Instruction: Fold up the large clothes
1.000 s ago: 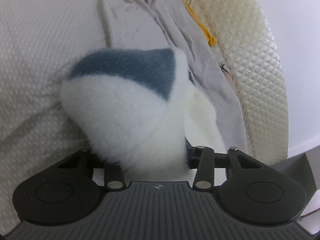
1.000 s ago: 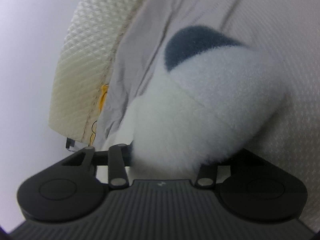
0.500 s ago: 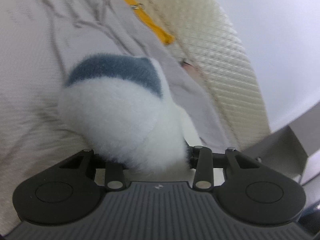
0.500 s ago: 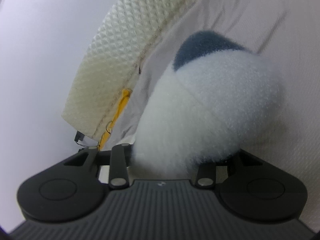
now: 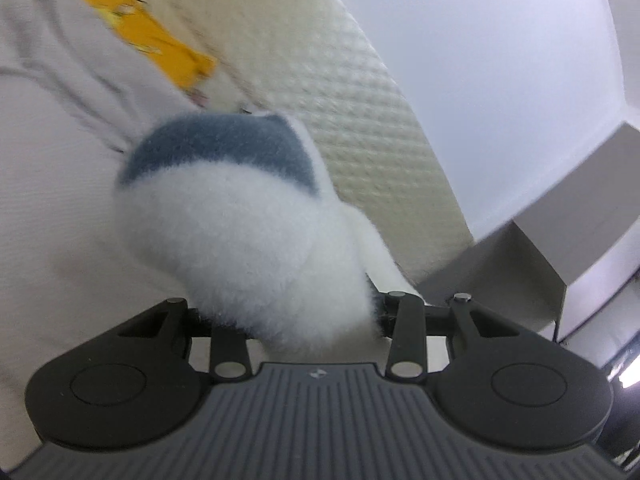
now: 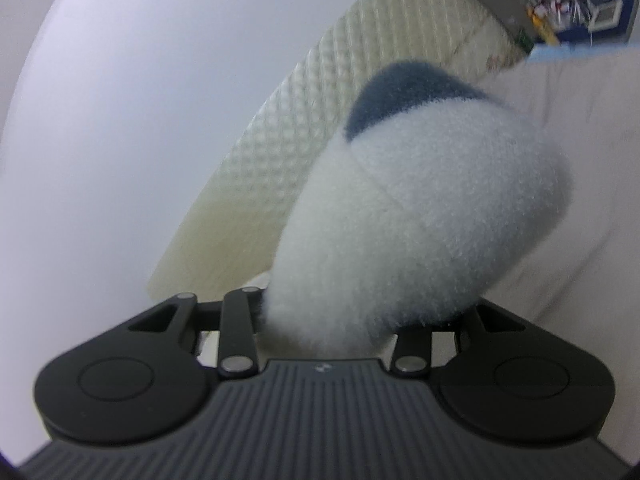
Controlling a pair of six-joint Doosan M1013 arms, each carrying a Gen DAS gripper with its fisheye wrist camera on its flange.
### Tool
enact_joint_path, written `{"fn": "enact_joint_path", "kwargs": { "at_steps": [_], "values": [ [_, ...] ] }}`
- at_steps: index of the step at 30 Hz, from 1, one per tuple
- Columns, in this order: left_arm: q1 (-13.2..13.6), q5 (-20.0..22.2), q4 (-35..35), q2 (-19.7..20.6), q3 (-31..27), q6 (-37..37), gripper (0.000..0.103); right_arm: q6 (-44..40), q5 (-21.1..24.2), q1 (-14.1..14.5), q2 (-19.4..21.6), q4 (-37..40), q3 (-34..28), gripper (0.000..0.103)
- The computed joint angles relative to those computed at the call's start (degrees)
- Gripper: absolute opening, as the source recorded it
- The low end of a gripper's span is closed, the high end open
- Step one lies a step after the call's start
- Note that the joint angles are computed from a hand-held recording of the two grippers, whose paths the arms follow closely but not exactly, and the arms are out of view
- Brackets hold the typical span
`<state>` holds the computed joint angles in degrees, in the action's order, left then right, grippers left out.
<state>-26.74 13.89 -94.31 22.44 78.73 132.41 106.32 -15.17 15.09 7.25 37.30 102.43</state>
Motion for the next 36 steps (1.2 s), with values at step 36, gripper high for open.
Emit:
{"fn": "enact_joint_path", "kwargs": {
  "at_steps": [36],
  "values": [
    [-3.89, 22.61, 50.80, 36.83, -49.82, -41.50, 0.057, 22.53, -1.24, -12.35, 13.68, -8.35, 1.39, 0.051]
  ]
}}
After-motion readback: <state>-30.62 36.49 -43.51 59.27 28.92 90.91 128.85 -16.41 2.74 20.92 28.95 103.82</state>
